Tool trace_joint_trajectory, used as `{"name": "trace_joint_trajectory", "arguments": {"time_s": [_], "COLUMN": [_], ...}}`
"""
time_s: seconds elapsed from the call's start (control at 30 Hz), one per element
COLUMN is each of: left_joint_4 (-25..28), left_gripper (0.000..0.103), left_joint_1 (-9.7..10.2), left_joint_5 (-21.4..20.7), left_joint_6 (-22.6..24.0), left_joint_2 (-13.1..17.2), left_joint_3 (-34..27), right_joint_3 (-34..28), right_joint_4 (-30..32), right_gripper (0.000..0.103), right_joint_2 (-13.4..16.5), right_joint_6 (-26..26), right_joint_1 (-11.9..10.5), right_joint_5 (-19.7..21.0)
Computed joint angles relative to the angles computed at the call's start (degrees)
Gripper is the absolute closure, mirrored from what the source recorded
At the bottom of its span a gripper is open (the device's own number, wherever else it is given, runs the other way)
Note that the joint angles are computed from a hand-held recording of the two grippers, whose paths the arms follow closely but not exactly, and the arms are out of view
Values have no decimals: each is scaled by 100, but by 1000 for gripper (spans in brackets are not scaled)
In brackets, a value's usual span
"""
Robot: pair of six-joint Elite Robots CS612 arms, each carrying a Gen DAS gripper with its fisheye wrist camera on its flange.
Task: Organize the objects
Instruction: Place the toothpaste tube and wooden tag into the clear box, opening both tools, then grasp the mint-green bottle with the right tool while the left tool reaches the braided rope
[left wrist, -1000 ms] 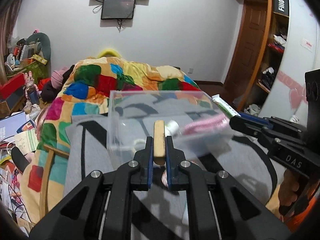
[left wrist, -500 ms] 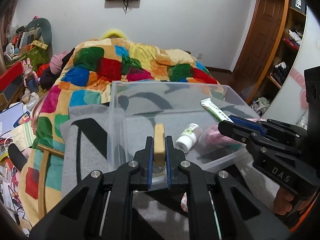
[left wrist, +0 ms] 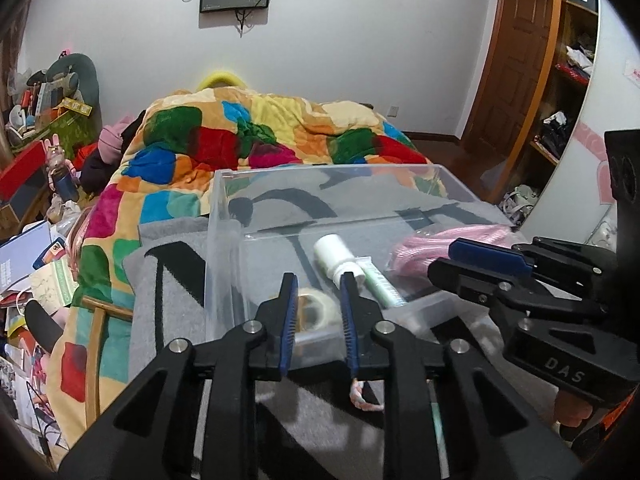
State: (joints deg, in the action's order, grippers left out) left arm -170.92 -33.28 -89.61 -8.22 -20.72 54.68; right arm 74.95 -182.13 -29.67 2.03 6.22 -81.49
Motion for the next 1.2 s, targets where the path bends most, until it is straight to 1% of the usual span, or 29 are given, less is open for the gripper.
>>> {"name": "trace_joint_trajectory", "arguments": {"time_s": [0.03,0.1,0.13,0.2,0.27,0.37,0.53,0.6,0.7,0.77,0.87,0.93,1.0,1.03,1.1,1.2], "left_joint_4": [-74,-232,-271,-443,-547,-604,-468,-430,-426,-451,-426,-339,-284,-252,-182,-35], "left_gripper": [76,67,65,58,56,56,56,56,56,56,56,56,56,56,56,56], "left_joint_1": [-5,-17,-23,-34,-39,-43,-54,-46,-31,-36,-40,-45,-52,-59,-77,-93], "left_joint_5": [18,25,32,49,30,16,138,164,119,94,-19,-114,-169,-189,-232,-279], "left_joint_6": [15,54,64,83,85,146,172,103,52,72,105,108,99,86,64,25], "left_joint_2": [-36,-119,-143,-232,-303,-386,-459,-475,-484,-485,-477,-447,-413,-390,-341,-260], "left_joint_3": [72,245,292,497,669,909,1217,1318,1401,1431,1416,1330,1249,1192,1070,880], "right_joint_3": [73,221,289,462,619,776,882,798,650,651,713,793,893,924,955,1065], "right_joint_4": [-78,-220,-279,-396,-486,-497,-259,-35,317,203,97,40,-47,-62,-49,-222], "right_gripper": [80,78,77,73,68,61,56,54,54,51,51,58,71,75,89,89], "right_joint_2": [-36,-109,-140,-212,-262,-296,-251,-184,-101,-59,-69,-96,-135,-149,-163,-181], "right_joint_6": [-12,-46,-58,-116,-195,-239,27,76,159,206,105,-35,-177,-247,-392,-494], "right_joint_1": [0,-5,-8,-17,12,48,100,147,185,220,238,220,207,209,229,216], "right_joint_5": [38,99,133,233,177,163,285,236,235,69,-31,13,56,35,-113,-213]}}
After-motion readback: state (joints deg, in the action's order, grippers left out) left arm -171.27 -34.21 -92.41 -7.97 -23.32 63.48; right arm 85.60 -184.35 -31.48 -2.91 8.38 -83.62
